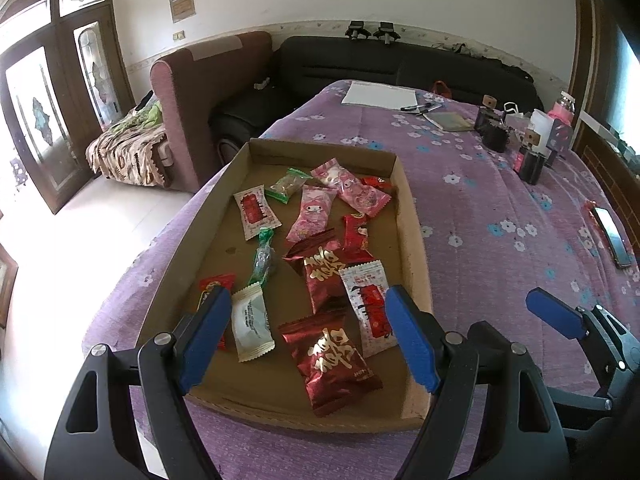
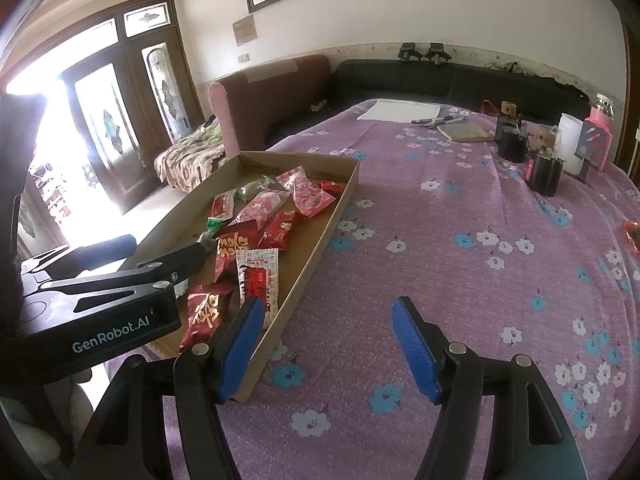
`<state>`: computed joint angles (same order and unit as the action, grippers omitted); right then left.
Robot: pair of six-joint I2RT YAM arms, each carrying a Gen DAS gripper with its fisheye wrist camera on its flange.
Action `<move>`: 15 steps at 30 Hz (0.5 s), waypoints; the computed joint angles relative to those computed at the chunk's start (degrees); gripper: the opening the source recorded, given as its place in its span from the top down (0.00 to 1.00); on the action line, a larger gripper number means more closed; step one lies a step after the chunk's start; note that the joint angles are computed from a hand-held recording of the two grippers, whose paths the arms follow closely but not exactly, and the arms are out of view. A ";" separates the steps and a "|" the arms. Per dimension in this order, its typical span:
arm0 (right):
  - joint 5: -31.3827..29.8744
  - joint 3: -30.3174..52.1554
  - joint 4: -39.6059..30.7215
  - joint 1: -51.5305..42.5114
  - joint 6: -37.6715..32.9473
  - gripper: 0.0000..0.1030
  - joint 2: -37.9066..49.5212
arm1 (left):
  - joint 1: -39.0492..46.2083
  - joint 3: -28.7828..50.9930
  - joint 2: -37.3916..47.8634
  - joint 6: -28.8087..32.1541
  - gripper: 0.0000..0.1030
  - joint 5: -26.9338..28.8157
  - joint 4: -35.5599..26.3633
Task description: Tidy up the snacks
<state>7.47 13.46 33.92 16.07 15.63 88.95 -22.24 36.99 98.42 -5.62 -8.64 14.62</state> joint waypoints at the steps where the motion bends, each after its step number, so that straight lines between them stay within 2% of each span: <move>1: 0.17 -0.10 0.02 0.11 0.03 0.33 -0.10 | -0.02 -0.11 -0.07 -0.01 0.23 0.11 0.07; 15: 4.27 -2.22 -1.99 3.37 1.20 0.30 -4.27 | -0.52 -4.43 -5.25 -0.32 0.23 0.99 1.58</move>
<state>11.74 11.23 31.93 19.44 16.84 84.68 -22.76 32.56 93.17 -5.94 -7.65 16.20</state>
